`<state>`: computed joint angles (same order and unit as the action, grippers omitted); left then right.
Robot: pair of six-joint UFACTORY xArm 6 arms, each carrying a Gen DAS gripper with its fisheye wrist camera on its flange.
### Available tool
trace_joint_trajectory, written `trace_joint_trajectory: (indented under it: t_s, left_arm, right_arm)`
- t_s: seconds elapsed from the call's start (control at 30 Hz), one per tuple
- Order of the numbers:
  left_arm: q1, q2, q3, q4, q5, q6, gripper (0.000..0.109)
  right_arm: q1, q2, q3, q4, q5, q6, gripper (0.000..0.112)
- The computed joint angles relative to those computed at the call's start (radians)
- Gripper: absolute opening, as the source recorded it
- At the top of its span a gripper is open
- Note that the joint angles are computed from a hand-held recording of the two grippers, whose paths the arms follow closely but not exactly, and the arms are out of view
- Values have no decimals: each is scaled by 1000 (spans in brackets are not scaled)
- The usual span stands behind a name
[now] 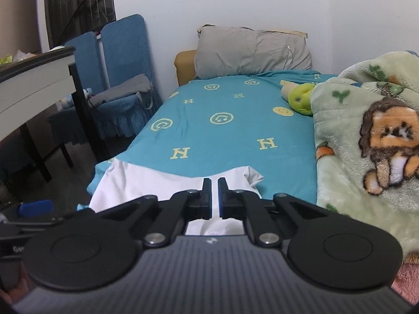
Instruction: Fold clothes
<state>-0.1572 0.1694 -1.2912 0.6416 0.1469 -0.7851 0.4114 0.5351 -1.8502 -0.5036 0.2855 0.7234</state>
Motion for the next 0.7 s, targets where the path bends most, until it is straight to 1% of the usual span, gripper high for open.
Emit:
trace_joint_trajectory:
  t_s: [0.03, 0.1, 0.13, 0.17, 0.2, 0.23, 0.27, 0.43, 0.5, 0.57, 0.63, 0.67, 0.7]
  left_arm:
    - [0, 0, 1, -4, -3, 5, 97]
    - [0, 1, 2, -18, -10, 20, 97]
    - [1, 1, 3, -22, -13, 22, 97]
    - [1, 1, 4, -27, -16, 25, 97]
    - [1, 1, 5, -32, -20, 27, 97]
    - [1, 0, 6, -38, -21, 31, 98]
    - [2, 0, 6, -43, -21, 35, 97]
    - [-2, 9, 0, -81, -5, 74, 97]
    - [-6, 23, -14, -75, 15, 78, 97]
    - [-12, 44, -35, -86, 56, 96, 97]
    - [-22, 67, -63, -135, 130, 150, 97]
    - [-28, 80, -79, -186, 170, 199, 97]
    - [-33, 94, -96, -232, 212, 243, 97]
  right_arm:
    - [0, 1, 3, 31, -7, -22, 7]
    - [0, 6, 9, 132, -31, -87, 11]
    - [1, 11, 3, 168, -26, -107, 14]
    - [5, 18, -7, 226, -13, -152, 46]
    - [10, 24, -15, 284, -4, -195, 95]
    - [13, 29, -22, 300, 5, -213, 101]
    - [16, 35, -30, 278, 15, -201, 103]
    - [27, 52, -64, 91, 61, -109, 103]
    - [25, 47, -49, 67, 38, -100, 103]
    - [21, 46, -42, 80, 22, -104, 103]
    - [17, 47, -38, 100, 9, -110, 103]
    - [16, 45, -31, 112, -1, -118, 102]
    - [15, 42, -21, 126, -13, -128, 98]
